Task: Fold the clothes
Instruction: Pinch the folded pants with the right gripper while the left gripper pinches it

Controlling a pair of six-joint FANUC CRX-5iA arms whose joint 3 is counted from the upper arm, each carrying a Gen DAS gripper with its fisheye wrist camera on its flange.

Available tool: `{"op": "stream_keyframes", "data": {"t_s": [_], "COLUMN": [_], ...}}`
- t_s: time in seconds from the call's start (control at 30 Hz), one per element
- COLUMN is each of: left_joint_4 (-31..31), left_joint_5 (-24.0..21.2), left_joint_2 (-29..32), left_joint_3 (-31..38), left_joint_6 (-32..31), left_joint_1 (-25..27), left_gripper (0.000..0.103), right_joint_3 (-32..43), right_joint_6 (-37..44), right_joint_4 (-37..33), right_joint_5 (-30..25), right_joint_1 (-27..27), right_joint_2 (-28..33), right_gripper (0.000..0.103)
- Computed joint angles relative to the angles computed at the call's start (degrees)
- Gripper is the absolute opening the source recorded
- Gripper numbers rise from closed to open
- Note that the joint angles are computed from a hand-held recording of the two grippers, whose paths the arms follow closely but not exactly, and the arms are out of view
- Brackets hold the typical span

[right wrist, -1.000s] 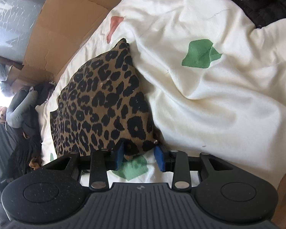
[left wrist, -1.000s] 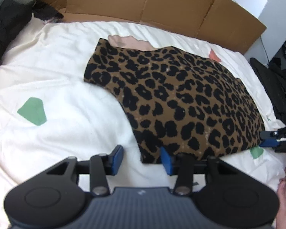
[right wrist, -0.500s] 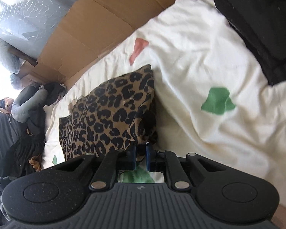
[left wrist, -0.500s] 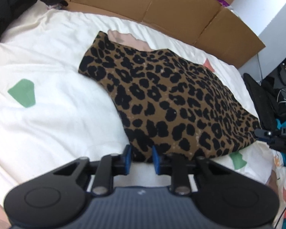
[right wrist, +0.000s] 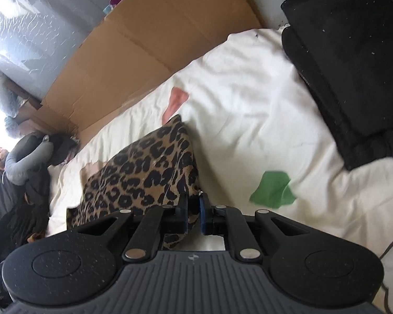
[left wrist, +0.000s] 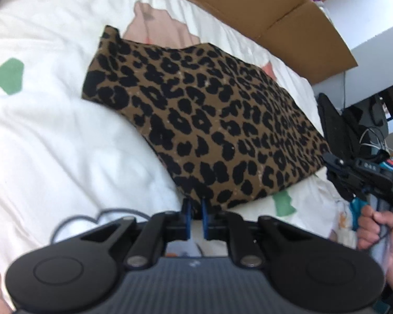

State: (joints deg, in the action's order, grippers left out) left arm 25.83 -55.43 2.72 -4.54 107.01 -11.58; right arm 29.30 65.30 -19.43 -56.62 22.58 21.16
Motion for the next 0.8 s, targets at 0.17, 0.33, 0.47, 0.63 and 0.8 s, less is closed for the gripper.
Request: {"op": "stream_keyframes", "data": {"t_s": [0.17, 0.33, 0.47, 0.63, 0.8], "left_joint_4": [2.0, 2.7, 3.6, 7.1, 8.5], "left_joint_5": [-3.6, -7.3, -8.0, -7.0, -7.0], "left_joint_2": [2.7, 5.5, 6.7, 8.7, 8.9], "left_joint_3": [3.1, 6.4, 7.8, 8.7, 8.6], "left_joint_6": [1.1, 5.2, 5.9, 4.7, 2.6], "left_joint_1": [-1.2, -2.3, -3.3, -5.4, -5.9], "left_gripper": [0.008, 0.003, 0.003, 0.003, 0.002], "right_joint_3": [1.4, 3.8, 5.6, 7.1, 5.8], "right_joint_6": [-1.1, -2.5, -2.7, -5.1, -5.7], "right_joint_4": [1.5, 2.7, 5.1, 9.7, 8.0], "right_joint_5": [0.9, 1.5, 1.7, 1.4, 0.3], "right_joint_1": [-0.5, -0.9, -0.6, -0.2, -0.7], "right_joint_2": [1.3, 3.0, 4.4, 6.0, 4.5], "right_gripper": [0.007, 0.007, 0.006, 0.007, 0.018]}}
